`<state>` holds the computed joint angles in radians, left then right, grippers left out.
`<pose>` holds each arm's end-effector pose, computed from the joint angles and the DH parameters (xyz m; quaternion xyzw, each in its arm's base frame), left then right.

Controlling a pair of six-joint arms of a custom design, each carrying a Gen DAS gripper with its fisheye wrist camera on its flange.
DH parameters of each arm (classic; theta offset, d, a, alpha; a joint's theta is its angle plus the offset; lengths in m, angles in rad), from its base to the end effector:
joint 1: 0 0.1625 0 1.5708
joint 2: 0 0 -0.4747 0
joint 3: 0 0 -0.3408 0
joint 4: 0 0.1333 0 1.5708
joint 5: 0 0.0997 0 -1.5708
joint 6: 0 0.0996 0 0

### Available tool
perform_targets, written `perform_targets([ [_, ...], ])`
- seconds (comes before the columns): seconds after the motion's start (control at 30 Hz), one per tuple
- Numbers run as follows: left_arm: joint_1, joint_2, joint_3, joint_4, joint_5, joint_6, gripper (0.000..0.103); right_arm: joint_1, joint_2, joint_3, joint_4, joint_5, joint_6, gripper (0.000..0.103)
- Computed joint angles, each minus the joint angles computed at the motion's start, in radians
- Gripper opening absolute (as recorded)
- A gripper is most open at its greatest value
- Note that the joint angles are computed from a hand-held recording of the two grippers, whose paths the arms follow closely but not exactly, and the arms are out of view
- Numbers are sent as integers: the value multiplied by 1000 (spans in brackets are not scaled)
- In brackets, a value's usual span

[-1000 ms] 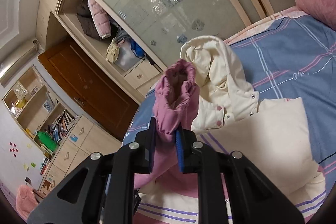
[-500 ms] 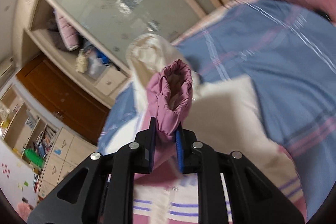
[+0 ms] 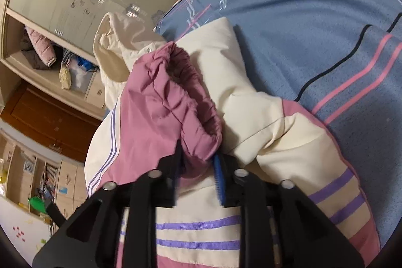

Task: Fold large clothes

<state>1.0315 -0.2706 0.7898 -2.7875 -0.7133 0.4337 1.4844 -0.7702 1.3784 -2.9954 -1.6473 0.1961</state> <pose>-0.2686 -0.8550 0.1344 0.2740 0.8220 -0.3310 0.3738 0.0595 -0.7691 0.3029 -0.1441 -0.9059 0.3980 0.0133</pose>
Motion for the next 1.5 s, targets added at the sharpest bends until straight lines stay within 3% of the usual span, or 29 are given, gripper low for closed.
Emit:
perform_targets([
  [0.03, 0, -3, 7, -9, -6, 7, 99, -6, -6, 8, 3, 50, -14, 57],
  [0.13, -7, -13, 40, -90, -16, 51, 101, 4, -32, 52, -36, 39, 0, 86],
  [0.23, -18, -50, 115, -160, -33, 87, 101, 16, -85, 149, -115, 37, -3, 90],
  [0.37, -53, -190, 344, -258, -88, 80, 101, 53, -164, 325, -294, 43, -113, 90],
  [0.43, -69, -301, 507, -304, -186, 21, 101, 89, -193, 409, -407, -19, -197, 95],
  [0.57, -92, -417, 719, -519, -292, -55, 101, 208, -181, 501, -668, -281, -398, 101],
  [0.67, -111, -444, 830, -682, -216, -105, 101, 278, -119, 517, -882, -424, -557, 102],
  [0.77, -122, -447, 890, -760, -103, -190, 101, 313, -68, 534, -1017, -501, -690, 102],
  [0.83, -129, -440, 912, -792, -43, -221, 101, 311, -64, 555, -1010, -502, -731, 102],
  [0.97, -144, -399, 905, -815, 38, -150, 101, 310, -45, 565, -985, -500, -778, 102],
  [1.2, -153, -376, 896, -730, 7, -160, 101, 294, -52, 580, -968, -488, -759, 102],
  [1.5, -167, -371, 906, -731, 8, -122, 101, 290, -56, 595, -955, -482, -737, 102],
])
